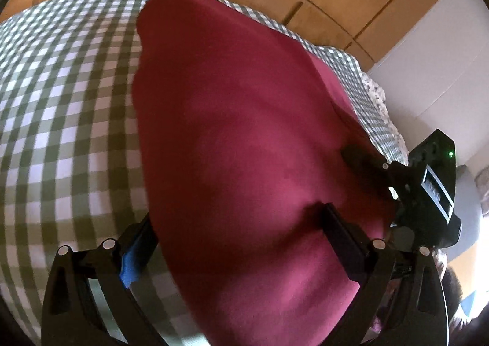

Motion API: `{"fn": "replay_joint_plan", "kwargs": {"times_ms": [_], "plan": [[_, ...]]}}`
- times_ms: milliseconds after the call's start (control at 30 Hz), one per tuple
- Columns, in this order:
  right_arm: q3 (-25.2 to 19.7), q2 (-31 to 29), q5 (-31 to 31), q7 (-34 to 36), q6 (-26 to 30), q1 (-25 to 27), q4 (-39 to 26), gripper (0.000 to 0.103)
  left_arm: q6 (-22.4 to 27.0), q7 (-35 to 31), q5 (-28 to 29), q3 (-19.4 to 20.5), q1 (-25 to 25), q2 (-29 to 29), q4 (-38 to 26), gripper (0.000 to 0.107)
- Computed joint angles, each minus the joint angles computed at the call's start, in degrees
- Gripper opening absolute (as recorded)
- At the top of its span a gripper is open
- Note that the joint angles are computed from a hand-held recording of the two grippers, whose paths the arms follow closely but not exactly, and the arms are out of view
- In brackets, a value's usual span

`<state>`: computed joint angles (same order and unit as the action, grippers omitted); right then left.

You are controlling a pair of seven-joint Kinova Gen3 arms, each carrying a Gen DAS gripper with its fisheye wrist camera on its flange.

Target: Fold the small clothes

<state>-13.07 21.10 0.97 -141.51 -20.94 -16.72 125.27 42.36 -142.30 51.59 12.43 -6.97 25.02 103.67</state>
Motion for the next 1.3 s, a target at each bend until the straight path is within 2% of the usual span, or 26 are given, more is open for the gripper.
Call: {"fn": "replay_joint_plan", "kwargs": {"times_ms": [100, 200, 267, 333, 433, 533, 667, 800, 1000, 1300], "plan": [[0.8, 0.4, -0.3, 1.0, -0.1, -0.8, -0.5, 0.084, 1.8, 2.0, -0.4, -0.2, 0.0, 0.9, -1.4, 0.099], [3.2, -0.2, -2.5, 4.6, 1.1, -3.5, -0.4, 0.073, 1.1, 4.7, -3.8, -1.2, 2.1, 0.0, -2.2, 0.094], [1.8, -0.1, -1.6, 4.2, 0.5, -1.9, 0.1, 0.066, -0.5, 6.1, -5.8, -1.3, 3.4, -0.7, -2.4, 0.089], [-1.6, 0.8, 2.0, 1.4, -0.4, 2.1, 0.2, 0.058, -2.0, 6.6, -6.6, -0.9, 3.8, -1.5, -1.9, 0.084], [-1.5, 0.6, 2.4, 0.9, -0.3, 1.5, 0.0, 0.053, -3.6, 6.8, -7.1, -0.3, 3.7, -2.9, -1.0, 0.073], [0.1, 0.2, 0.7, 2.3, -0.3, -1.2, -0.9, 0.051, -4.3, 5.7, -6.9, -0.2, 2.9, -4.9, 0.0, 0.066], [2.5, -0.8, -1.8, 7.0, 2.2, -5.7, -3.3, 0.05, -6.3, 5.4, -7.6, -1.1, 3.2, -7.2, 1.0, 0.062], [4.0, -0.6, -4.6, 11.7, 4.6, -9.2, -6.9, 0.049, -7.4, 2.3, -5.5, -1.5, 1.2, -9.4, 3.0, 0.061], [0.5, 2.2, -2.5, 14.0, 7.0, -8.0, -13.2, 0.049, -10.1, -3.5, -0.8, -3.6, -1.2, -12.9, 6.6, 0.061], [-5.8, 10.6, 3.1, 18.0, 11.8, -5.8, -27.2, 0.049, -18.3, -9.8, 3.3, -6.0, -2.8, -14.5, 8.6, 0.06]]}}
